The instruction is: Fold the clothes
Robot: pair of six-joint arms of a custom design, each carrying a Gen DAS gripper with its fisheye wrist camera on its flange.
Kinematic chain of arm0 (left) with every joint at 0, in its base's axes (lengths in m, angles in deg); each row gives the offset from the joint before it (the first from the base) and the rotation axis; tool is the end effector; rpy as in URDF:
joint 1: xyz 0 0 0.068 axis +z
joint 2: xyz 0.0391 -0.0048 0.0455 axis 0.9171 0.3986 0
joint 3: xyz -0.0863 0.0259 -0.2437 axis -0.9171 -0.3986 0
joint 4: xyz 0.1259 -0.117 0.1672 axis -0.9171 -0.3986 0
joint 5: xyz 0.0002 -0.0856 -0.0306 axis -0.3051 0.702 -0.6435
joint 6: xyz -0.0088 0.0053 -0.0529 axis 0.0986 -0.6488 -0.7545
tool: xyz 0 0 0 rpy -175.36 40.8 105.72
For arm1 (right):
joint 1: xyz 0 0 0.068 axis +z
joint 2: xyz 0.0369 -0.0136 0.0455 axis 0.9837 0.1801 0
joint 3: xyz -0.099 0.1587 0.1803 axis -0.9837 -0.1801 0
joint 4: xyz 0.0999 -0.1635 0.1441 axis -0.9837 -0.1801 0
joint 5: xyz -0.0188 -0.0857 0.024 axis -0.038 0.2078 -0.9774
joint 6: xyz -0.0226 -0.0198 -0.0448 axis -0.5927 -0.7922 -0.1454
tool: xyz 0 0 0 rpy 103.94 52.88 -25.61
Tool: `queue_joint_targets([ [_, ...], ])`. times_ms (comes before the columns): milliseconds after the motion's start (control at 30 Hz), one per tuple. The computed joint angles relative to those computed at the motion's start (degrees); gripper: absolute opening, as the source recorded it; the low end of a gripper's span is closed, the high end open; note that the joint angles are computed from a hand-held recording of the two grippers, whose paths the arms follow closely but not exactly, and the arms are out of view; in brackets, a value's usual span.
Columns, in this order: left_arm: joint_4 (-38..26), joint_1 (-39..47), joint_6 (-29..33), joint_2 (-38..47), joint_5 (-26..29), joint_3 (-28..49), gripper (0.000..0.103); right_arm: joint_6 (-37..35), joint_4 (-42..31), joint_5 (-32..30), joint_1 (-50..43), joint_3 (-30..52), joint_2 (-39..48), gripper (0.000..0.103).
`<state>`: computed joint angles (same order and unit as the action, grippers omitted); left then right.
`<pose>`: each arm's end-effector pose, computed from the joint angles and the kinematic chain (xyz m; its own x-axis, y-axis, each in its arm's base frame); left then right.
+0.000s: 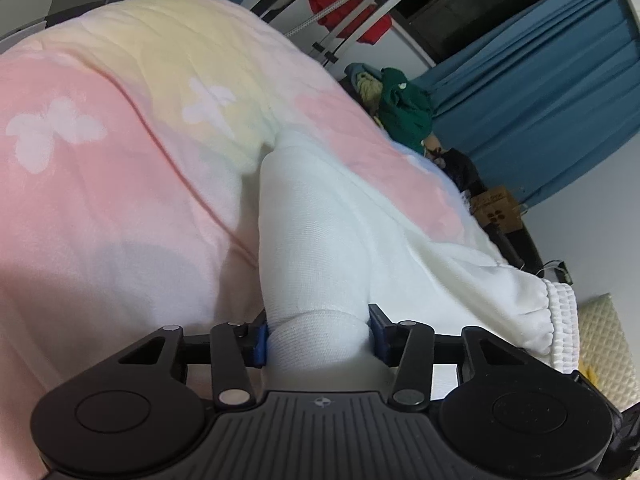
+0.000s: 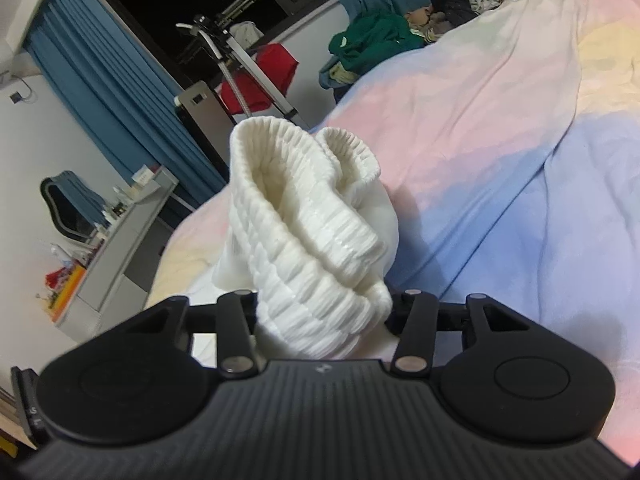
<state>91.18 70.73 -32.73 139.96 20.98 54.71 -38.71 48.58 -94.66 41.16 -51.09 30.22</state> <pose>0.1636 -0.0061 0.1217 -0.7549 -0.4442 -0.4825 -0.0421 0.7670 -0.6403 0.1724 -0.1031 0.1328 -0.5491 0.5328 -0.6439 0.0649 0.7953 0.6027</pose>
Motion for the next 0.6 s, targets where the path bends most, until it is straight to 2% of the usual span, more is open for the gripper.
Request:
queue_joint_targets([
  [100,-8.6,-3.8,-1.4,-7.2,-1.4,2.7,0.045,-1.7,-4.6,-3.0,-2.8,1.5,-2.7,0.047],
  [167,-13.4,-7.0,-2.5,-10.4,-2.7,5.2,0.044,-5.1,-10.3,-5.3,-5.8,4.4,-3.6,0.047],
  [267,-16.6,-15.8,-6.8,-8.4,-7.4,11.9,0.044,-9.7,-18.4,-9.3,-11.2,10.3,-2.8,0.046],
  [400,-15.6,-30.0,-11.8,1.3,-17.0,24.5,0.043,-8.3,-19.9,-13.3,-17.6,18.0,1.6,0.046],
  [500,-12.0,-38.4,-13.6,14.0,-21.7,36.4,0.043,-3.7,-17.5,-15.7,-21.6,26.3,9.1,0.046],
  [600,-11.4,-44.0,-14.9,29.7,-24.1,52.6,0.043,1.7,-12.8,-15.2,-24.2,35.1,17.1,0.046],
])
